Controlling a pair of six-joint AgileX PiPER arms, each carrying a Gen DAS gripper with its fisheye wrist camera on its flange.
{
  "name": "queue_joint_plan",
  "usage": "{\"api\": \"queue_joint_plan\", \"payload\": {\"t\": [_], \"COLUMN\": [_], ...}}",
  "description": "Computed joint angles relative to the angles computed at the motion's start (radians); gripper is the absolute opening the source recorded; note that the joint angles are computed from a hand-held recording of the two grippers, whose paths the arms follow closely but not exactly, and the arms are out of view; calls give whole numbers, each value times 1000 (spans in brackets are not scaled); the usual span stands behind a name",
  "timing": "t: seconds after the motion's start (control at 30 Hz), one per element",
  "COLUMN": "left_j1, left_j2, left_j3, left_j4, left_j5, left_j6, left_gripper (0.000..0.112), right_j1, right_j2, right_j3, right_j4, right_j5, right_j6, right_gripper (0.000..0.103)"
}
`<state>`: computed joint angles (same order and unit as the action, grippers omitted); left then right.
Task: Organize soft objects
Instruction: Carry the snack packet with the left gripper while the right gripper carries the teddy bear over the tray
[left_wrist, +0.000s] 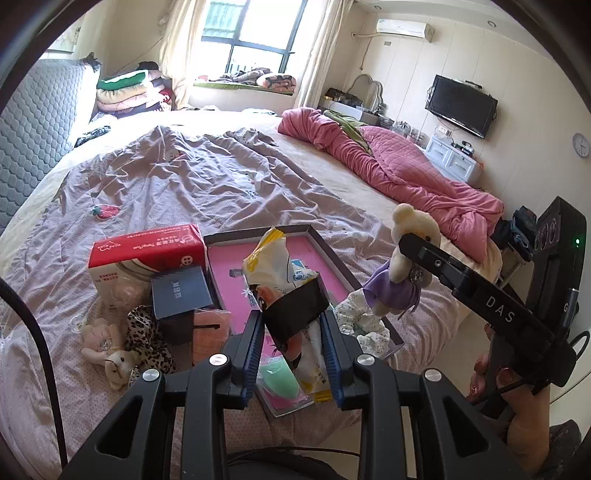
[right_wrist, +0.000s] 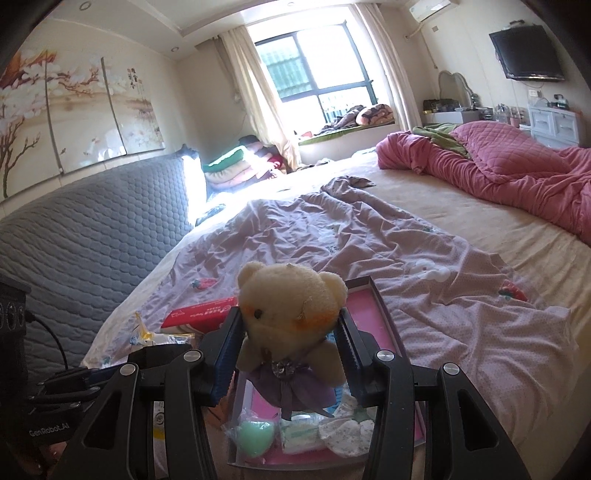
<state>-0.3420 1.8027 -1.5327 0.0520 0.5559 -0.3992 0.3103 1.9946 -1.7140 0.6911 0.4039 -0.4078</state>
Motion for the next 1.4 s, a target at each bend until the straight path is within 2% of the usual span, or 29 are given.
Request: {"api": "queue_joint_plan", "payload": {"t": [0.7, 1.03, 1.13, 1.4], "left_j1": [-11, 21, 27, 32], "left_j2": [223, 316, 335, 386], "left_j3": [-154, -222, -244, -308], "left_j4": [-90, -151, -147, -167], "left_j5": [64, 85, 95, 124], "left_j6": [94, 116, 110, 115], "left_gripper": [31, 31, 31, 31], "right_j1": [-30, 8, 10, 36], "right_j2": [175, 248, 267, 322], "right_j3": [-145, -211, -225, -294], "right_j4": [-221, -363, -352, -437], "right_j5": [215, 254, 260, 277], "right_j6": [212, 304, 302, 350], "right_gripper": [51, 51, 51, 51]}}
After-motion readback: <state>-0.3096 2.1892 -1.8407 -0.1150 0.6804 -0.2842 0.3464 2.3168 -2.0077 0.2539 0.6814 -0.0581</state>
